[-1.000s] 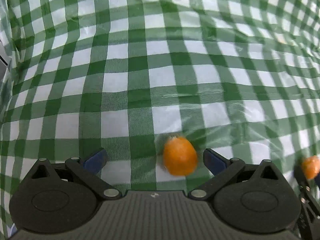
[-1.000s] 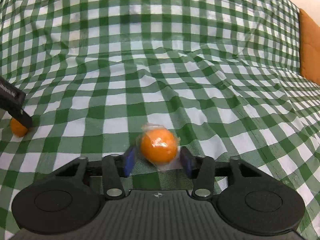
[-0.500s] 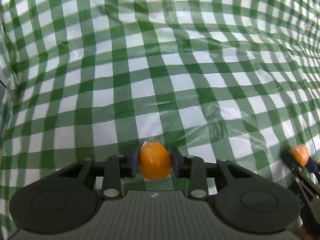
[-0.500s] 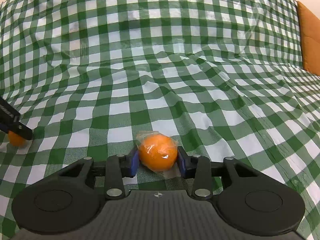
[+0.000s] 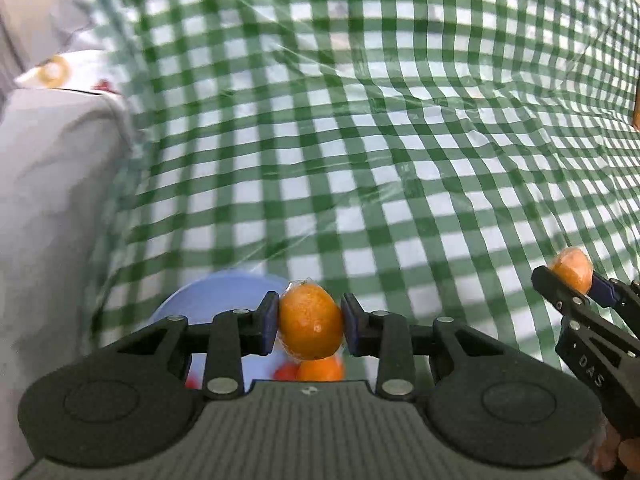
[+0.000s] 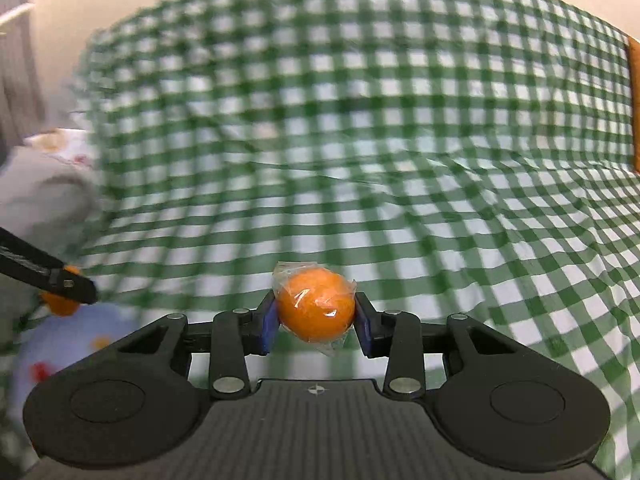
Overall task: Organize fruits
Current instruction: 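Carry both oranges over the blue plate and open both tools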
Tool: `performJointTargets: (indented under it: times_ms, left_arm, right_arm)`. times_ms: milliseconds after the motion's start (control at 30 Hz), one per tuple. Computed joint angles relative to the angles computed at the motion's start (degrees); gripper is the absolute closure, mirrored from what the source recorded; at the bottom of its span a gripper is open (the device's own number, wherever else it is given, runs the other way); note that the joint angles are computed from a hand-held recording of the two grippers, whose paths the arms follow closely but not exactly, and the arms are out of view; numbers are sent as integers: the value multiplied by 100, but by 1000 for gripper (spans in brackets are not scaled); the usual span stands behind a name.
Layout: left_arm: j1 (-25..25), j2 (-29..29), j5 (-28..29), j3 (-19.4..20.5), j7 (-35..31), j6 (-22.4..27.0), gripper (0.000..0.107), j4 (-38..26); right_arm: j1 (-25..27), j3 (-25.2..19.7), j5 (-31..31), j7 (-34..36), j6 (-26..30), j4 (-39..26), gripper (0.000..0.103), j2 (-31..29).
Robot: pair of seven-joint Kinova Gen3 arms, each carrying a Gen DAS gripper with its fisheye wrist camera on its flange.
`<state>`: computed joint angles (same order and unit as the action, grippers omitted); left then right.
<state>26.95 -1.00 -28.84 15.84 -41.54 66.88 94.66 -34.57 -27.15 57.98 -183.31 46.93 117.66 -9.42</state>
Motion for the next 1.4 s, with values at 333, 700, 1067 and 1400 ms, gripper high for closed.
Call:
performJointTargets:
  times_ms: [333,700,1067,1400]
  left_arm:
    - [-193,-1874,561,676,217,1404,71,514]
    - [-831,-3121,1143,1003,-43,2008,71,653]
    - [-1562,-3488,1548,1044,-670,1876,71,665]
    - [-2227,-3357,1861,741,-1442,1299,71,989]
  right_arm:
    - [-552,-1329,-1120,882,975,-817,63,-502]
    - [-590,-2367,-1123,1075,1703,-1309,63,-383]
    - [-1090,-2262,-919,1100,2030,-1423,63,-189]
    - [-1503,-1492,-940,1276,1698,-1377,63,131]
